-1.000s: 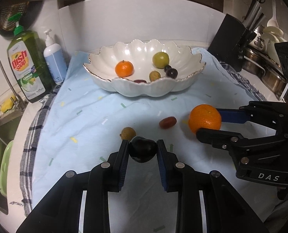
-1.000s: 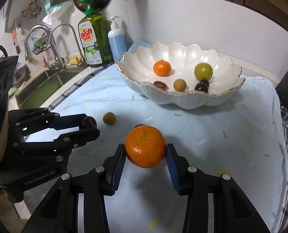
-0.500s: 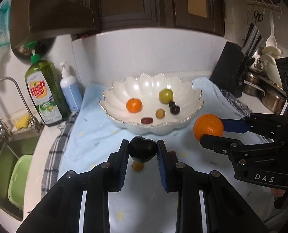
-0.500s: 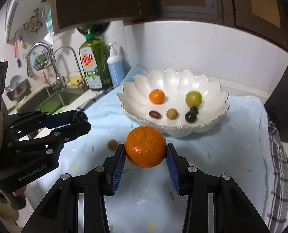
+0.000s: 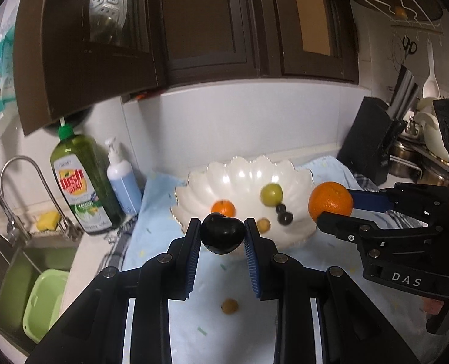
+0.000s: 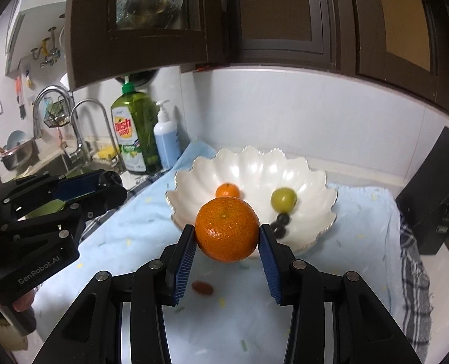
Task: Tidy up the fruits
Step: 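Carry the dark plum and large orange in both grippers over the bowl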
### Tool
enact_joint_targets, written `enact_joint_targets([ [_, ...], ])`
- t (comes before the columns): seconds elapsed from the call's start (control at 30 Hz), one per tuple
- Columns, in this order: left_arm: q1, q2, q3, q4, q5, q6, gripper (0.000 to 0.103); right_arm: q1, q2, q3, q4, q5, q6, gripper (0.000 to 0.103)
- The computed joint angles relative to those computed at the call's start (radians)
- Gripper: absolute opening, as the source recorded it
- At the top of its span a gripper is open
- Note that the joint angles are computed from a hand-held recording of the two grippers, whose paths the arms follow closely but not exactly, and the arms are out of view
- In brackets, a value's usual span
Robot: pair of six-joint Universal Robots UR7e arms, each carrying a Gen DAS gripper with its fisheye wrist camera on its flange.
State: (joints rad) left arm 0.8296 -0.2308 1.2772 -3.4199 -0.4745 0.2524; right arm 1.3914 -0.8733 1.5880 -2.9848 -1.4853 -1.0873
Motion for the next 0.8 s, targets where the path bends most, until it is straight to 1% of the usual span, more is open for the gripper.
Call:
enact_joint_targets([
  [0.37,0.035,0.016,-0.135,0.115,-0.043,0.001,0.029,0.037,0.072,-0.144,0.032,-0.003,0.019,0.043],
  [0.5,0.05,0.037,-0.214,0.175,-0.046,-0.002,0.029,0.052,0.112,-0.212,0.04,-0.019,0.03,0.043],
  [0.63,0.059,0.082,-0.319,0.198,-0.025,0.045,0.029,0.065,0.159,-0.301,0.092,-0.048,0.049,0.043],
  [0.7,0.066,0.099,-0.37,0.224,-0.029,0.059,0.029,0.071,0.182,-0.344,0.112,-0.06,0.056,0.043],
  [0.8,0.081,0.128,-0.456,0.304,-0.038,0.049,0.029,0.079,0.219,-0.417,0.152,-0.083,0.064,0.043],
])
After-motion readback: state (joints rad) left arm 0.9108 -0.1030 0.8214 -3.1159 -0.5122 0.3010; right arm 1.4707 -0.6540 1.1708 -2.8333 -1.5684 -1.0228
